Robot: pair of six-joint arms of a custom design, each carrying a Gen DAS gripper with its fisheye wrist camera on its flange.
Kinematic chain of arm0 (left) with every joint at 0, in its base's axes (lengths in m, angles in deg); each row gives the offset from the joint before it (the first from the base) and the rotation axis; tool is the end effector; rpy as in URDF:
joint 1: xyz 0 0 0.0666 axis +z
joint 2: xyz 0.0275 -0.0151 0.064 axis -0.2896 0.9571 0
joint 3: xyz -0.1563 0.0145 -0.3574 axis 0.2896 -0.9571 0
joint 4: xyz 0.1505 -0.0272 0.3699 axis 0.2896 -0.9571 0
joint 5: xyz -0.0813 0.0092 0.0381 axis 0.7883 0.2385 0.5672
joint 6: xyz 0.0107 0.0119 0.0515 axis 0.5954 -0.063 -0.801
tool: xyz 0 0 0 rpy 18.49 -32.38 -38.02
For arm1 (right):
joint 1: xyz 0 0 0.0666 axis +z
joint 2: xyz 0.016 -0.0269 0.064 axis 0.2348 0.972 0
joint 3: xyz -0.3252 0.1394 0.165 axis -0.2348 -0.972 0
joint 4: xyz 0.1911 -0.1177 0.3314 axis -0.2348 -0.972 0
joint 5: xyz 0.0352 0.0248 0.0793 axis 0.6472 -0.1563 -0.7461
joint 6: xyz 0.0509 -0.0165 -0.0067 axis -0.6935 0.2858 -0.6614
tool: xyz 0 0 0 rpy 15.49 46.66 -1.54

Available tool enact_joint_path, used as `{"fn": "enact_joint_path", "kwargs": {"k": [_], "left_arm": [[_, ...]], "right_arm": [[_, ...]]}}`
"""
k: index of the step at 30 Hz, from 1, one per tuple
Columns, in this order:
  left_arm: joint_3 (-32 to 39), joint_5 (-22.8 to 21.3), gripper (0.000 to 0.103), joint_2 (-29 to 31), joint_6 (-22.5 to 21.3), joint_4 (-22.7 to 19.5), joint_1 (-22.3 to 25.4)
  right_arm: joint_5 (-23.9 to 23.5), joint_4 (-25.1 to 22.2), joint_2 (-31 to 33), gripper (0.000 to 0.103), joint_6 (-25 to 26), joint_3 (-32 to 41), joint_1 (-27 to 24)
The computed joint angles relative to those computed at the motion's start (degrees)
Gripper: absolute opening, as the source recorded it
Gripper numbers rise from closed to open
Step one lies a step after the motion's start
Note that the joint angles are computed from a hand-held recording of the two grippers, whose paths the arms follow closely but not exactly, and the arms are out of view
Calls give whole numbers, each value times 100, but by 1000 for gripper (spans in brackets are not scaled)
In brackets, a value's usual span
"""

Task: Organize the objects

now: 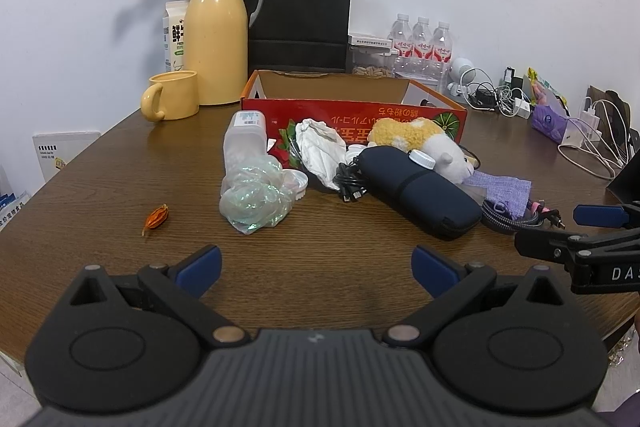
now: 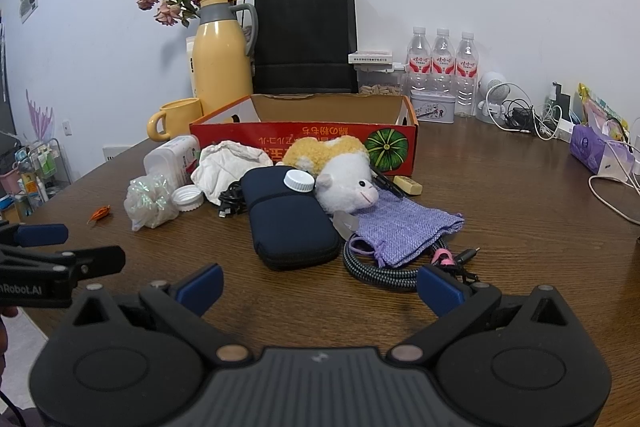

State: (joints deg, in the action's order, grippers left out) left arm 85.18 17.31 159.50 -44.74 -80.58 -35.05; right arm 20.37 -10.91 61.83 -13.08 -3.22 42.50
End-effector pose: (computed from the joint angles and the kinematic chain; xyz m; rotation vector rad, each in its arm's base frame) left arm 0.4934 -0.1654 0.4296 0.3651 2.0785 -0.2668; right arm 0.4285 0.2178 0.4027 0.1264 2.0919 0.0162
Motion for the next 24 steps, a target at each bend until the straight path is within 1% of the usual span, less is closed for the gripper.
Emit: {"fn": "enact_joint_path", "kwargs": {"k": [15,21,24], "left_arm": [[16,-18,103,28,43,-25,26],[167,-139,103,167,115,3,87],[308,-273,103,292,173,15,148]], "right_arm": [[99,-65,14,103,39,51,1],[188,36,73,103,395,83,-57],[154,46,174,100,551,176,-146]]}}
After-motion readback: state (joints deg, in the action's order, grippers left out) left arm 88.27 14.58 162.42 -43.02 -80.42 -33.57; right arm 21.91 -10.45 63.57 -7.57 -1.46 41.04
